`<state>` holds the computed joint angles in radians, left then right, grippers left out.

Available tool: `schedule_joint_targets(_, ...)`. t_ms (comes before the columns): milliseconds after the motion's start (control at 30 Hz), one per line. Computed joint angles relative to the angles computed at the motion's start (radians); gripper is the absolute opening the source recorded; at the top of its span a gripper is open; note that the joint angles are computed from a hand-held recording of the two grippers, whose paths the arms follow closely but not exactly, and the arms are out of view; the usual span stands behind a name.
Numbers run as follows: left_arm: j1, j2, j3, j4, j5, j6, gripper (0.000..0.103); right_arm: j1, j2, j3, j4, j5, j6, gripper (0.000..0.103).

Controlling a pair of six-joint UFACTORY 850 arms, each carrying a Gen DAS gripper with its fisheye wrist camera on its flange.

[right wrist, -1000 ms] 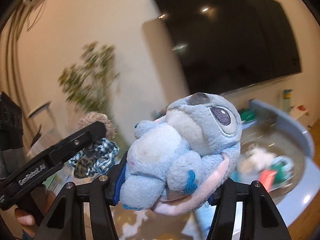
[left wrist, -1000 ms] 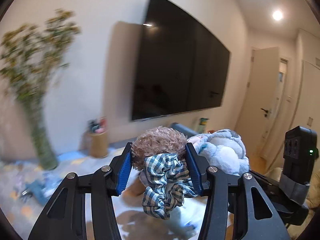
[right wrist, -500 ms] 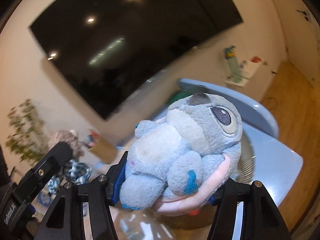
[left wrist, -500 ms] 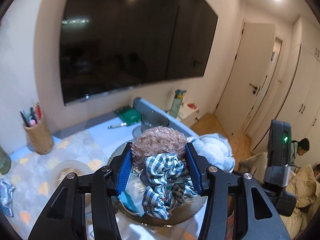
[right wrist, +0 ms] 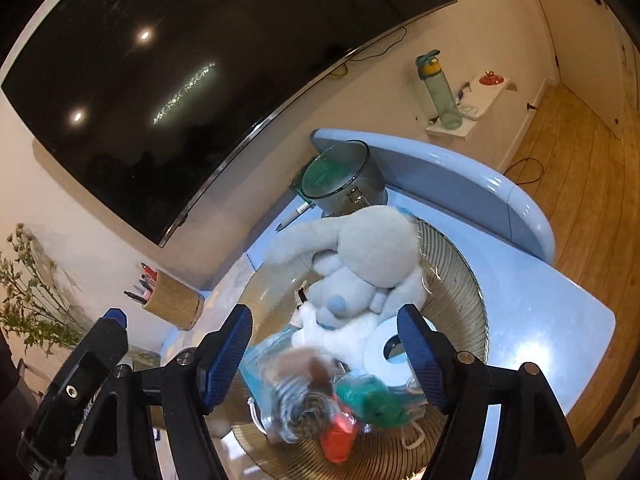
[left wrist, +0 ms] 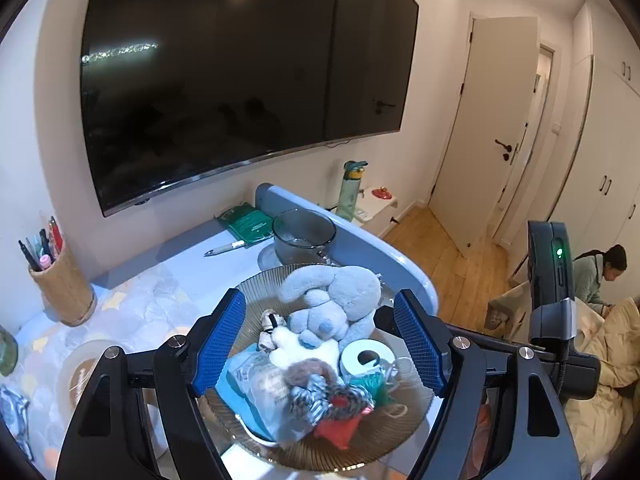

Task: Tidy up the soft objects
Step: 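Move both empty tools back toward the bed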

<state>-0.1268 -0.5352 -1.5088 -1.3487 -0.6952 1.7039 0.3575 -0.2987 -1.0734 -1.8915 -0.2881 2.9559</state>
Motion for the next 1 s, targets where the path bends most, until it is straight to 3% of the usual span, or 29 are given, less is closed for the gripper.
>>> schedule_joint_targets(267,0.095,0.125,0.107,-0.052,-0.150,0.100,0.075,0.089,0.063,0.043,0.061,-0.105,-0.046,0.074)
schedule_joint_targets(633,0.336,0.244,0.165,-0.120,-0.324,0.150,0.076,0.261,0.064,-0.045,0.065,-0.214,-0.175,0.075)
schedule_joint_targets(800,0.440,0.259,0.151,-0.179,-0.307,0.166,0.076,0.346,-0.008,-0.185,0.100,-0.234,-0.369,0.083)
schedule_joint_targets(833,0.461,0.258,0.149,-0.196,-0.296,0.175,0.080,0.358,-0.026,-0.213,0.101,-0.231,-0.400,0.083)
schedule_joint_targets(900,0.502,0.256,0.149,-0.247,-0.265,0.205,0.087,0.377,-0.069,-0.277,0.066,-0.198,-0.434,0.087)
schedule_joint_targets(1000,0.560,0.227,0.138,-0.292,-0.249,0.224,0.087,0.396,-0.154,-0.382,0.072,-0.140,-0.509,0.091)
